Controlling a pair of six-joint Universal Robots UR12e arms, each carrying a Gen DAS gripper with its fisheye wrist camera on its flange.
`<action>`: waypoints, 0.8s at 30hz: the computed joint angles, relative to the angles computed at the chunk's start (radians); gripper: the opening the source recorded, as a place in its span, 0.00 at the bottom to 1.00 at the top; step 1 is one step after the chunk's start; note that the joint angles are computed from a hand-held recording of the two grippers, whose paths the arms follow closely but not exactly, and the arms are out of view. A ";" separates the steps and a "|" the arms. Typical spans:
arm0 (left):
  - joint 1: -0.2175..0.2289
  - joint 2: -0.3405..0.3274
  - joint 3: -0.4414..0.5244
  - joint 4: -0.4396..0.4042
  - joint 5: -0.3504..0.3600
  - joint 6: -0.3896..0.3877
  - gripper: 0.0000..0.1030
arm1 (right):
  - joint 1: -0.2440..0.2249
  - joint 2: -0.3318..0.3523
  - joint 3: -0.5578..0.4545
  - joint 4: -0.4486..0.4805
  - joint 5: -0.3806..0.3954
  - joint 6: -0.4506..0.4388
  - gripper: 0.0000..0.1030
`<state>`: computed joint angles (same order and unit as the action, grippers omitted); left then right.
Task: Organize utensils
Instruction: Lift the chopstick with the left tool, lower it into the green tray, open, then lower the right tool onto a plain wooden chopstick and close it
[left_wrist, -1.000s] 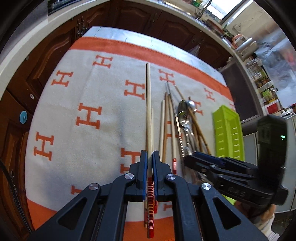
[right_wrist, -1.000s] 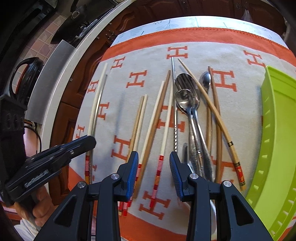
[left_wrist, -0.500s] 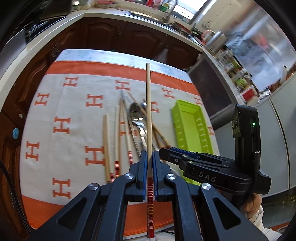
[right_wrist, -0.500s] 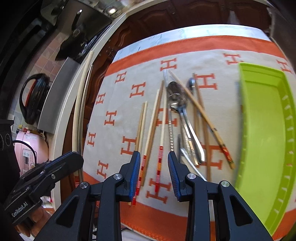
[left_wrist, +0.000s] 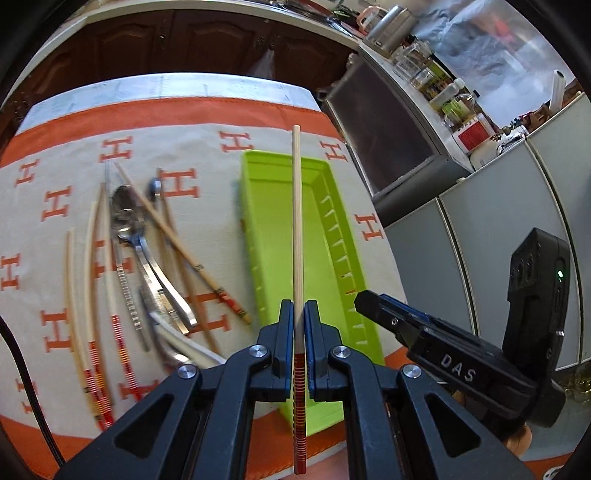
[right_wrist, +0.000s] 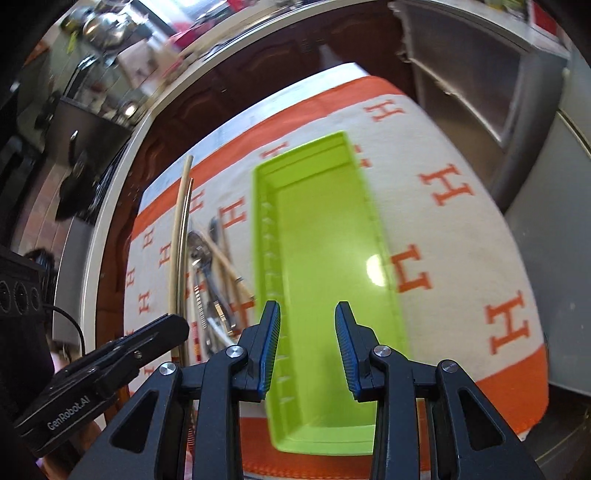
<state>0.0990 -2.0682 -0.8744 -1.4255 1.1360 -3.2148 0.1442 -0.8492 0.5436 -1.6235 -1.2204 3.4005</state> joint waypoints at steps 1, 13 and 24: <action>-0.007 -0.014 0.015 -0.008 -0.002 -0.007 0.03 | -0.005 -0.003 0.007 -0.004 -0.006 0.008 0.32; -0.035 -0.046 0.035 -0.058 0.060 0.016 0.24 | 0.004 0.001 0.023 0.005 -0.036 -0.008 0.32; 0.047 0.089 -0.119 0.143 0.235 0.025 0.67 | 0.064 0.129 -0.245 0.160 -0.032 -0.121 0.31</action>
